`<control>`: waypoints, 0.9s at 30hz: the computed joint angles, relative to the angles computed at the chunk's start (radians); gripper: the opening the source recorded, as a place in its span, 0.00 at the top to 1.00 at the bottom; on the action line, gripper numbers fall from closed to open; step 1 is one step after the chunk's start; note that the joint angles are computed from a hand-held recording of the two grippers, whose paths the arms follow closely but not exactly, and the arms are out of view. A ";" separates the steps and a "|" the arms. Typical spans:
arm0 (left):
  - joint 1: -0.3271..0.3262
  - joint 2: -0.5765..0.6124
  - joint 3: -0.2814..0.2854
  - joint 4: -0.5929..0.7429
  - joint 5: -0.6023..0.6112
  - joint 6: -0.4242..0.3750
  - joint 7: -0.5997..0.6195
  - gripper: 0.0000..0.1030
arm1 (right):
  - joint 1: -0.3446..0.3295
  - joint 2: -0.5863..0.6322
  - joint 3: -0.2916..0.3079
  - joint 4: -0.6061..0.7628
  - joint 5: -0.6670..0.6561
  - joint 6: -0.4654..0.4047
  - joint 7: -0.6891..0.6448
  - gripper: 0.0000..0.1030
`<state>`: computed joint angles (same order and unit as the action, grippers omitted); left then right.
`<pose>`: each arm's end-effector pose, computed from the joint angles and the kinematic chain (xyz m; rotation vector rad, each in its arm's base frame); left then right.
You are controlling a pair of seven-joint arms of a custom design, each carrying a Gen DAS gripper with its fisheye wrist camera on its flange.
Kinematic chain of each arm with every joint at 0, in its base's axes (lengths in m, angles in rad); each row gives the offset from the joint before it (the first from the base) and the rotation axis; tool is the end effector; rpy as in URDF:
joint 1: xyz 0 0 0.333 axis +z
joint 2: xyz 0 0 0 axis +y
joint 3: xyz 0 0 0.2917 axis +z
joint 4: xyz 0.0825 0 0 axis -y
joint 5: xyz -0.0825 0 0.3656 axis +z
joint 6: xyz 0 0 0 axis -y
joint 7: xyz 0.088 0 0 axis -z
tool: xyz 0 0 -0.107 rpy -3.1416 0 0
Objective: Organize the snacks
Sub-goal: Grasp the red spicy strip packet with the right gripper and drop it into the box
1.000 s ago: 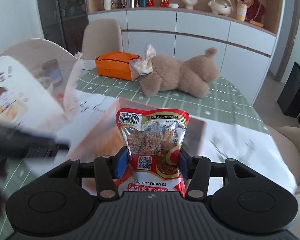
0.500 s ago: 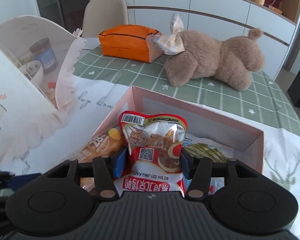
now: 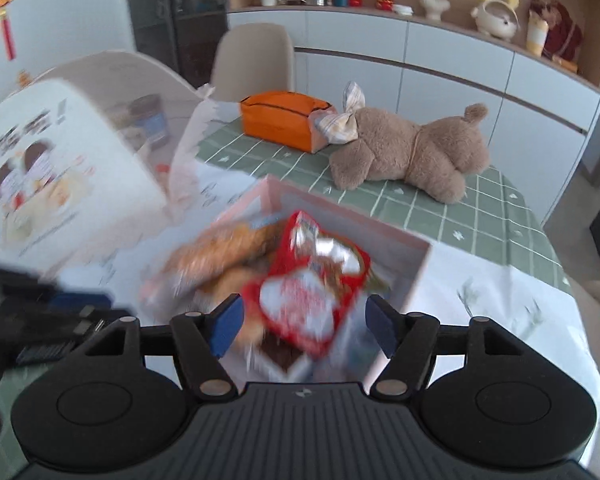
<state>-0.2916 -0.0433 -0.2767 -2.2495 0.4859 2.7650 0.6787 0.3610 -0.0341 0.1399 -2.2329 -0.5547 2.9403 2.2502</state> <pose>0.4453 -0.3090 0.4283 -1.8352 1.9939 -0.7315 0.4643 0.2937 0.4516 -1.9842 1.4235 -0.5672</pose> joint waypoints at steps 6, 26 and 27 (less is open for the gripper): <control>-0.061 0.030 -0.033 -0.010 -0.045 -0.053 0.074 0.72 | -0.026 -0.136 0.055 -0.229 -0.010 -0.002 0.040 0.30; -0.080 -0.020 -0.029 -0.089 -0.148 -0.076 0.157 0.72 | 0.056 -0.140 0.142 -0.291 -0.014 -0.109 0.191 0.56; -0.077 -0.026 -0.028 -0.095 -0.153 -0.073 0.160 0.72 | 0.061 -0.141 0.138 -0.286 -0.011 -0.118 0.190 0.56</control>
